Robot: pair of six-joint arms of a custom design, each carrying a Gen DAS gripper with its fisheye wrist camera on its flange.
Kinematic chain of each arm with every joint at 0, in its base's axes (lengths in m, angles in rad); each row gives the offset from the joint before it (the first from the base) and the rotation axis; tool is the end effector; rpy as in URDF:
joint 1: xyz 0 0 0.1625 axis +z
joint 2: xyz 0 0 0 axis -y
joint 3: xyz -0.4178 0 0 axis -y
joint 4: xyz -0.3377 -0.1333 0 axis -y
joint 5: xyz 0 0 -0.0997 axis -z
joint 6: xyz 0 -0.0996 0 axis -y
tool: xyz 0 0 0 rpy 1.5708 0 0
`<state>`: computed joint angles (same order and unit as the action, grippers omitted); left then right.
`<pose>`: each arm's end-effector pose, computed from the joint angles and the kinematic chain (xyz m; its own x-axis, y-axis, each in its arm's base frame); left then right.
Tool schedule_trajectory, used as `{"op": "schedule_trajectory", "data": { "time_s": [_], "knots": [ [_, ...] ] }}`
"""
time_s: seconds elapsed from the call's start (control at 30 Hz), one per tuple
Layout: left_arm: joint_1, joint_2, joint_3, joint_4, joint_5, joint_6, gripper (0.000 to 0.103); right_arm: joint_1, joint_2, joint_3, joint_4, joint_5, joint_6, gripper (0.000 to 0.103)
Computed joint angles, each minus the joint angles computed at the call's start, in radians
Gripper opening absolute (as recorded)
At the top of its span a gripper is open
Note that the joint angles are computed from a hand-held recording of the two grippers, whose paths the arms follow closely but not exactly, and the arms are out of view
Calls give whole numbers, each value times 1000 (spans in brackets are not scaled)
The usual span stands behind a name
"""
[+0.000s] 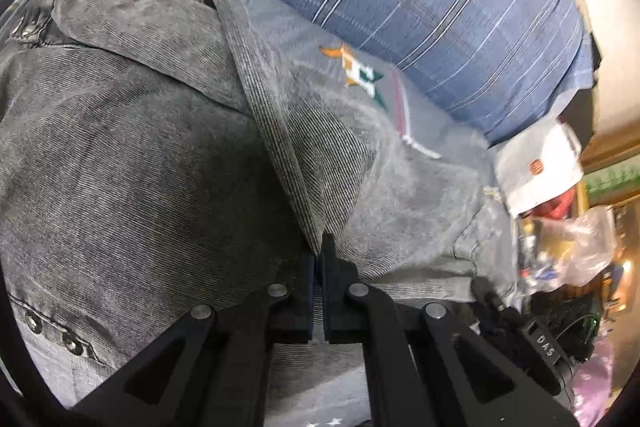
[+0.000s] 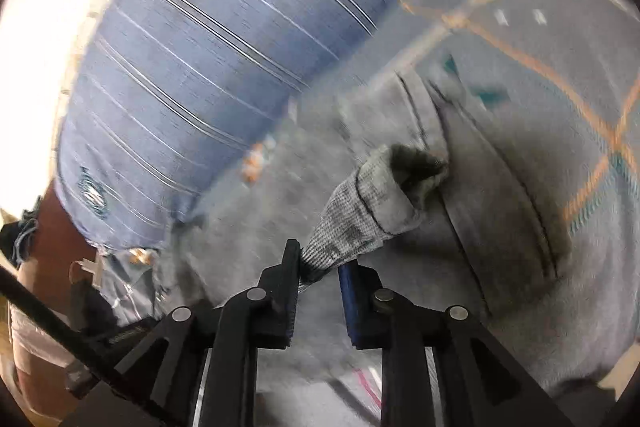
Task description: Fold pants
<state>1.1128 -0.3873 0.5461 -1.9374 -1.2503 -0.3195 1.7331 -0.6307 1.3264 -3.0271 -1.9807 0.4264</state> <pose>-0.2225 -0.8239 0.1950 -0.9714 0.0674 -0.2279 0.1343 0.9467 -0.2927 0.2106 -0.7071 0.1950 -0.9129 0.4076 -0.0223 0.2861 0.6001 -0.7470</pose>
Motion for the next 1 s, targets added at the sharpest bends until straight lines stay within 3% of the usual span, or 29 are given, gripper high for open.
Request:
{"op": "schedule_trajectory", "data": {
  "time_s": [0.07, 0.13, 0.17, 0.2, 0.27, 0.33, 0.37, 0.4, 0.5, 0.57, 0.63, 0.7, 0.77, 0.83, 0.87, 0.9, 1.0],
  "knots": [
    [0, 19, -22, 24, 15, -13, 2, -37, -23, 25, 36, 101, 64, 25],
    [4, 16, -13, 6, -6, -16, 2, -46, -38, 60, -27, 114, 66, 45],
    [6, 5, 10, -12, -12, -10, 2, -39, -42, 69, -60, 88, 55, 70],
    [6, -2, 23, -27, -15, -7, 2, -36, -46, 79, -89, 77, 48, 76],
    [5, -10, 34, -30, -15, -6, 2, -34, -50, 89, -119, 62, 37, 71],
    [4, -13, 43, -40, -14, 6, 2, -34, -47, 63, -49, 38, 34, 48],
    [1, -13, 44, -44, -5, 12, 2, -33, -45, 51, -12, 28, 38, 26],
    [0, -14, 44, -43, -5, 17, 2, -34, -42, 44, 9, 28, 42, 14],
    [-3, -5, 25, -49, -25, 11, 2, -25, -62, 77, -98, 11, 5, 13],
    [-7, -39, 78, -100, -86, 5, 2, -17, -92, 132, -219, 38, -51, 13],
    [-22, -102, 185, -185, -114, 7, 2, -15, -121, 171, -270, 61, -72, 13],
    [-41, -147, 280, -245, -118, 53, 2, -6, -146, 196, -249, 15, -52, 13],
    [-56, -133, 296, -186, -58, 87, 2, -8, -153, 192, -136, -69, 35, 14],
    [-51, -88, 263, -97, -5, 68, 2, -35, -160, 214, -76, -81, 134, 14],
    [-45, -84, 269, -90, 1, 55, 2, -53, -169, 226, -54, -42, 160, 14],
    [-37, -86, 290, -106, -6, 43, 2, -51, -175, 236, -73, -45, 151, 14],
    [-25, -132, 376, -214, -93, 63, 2, 4, -162, 221, -129, -206, 81, 14]
  ]
}}
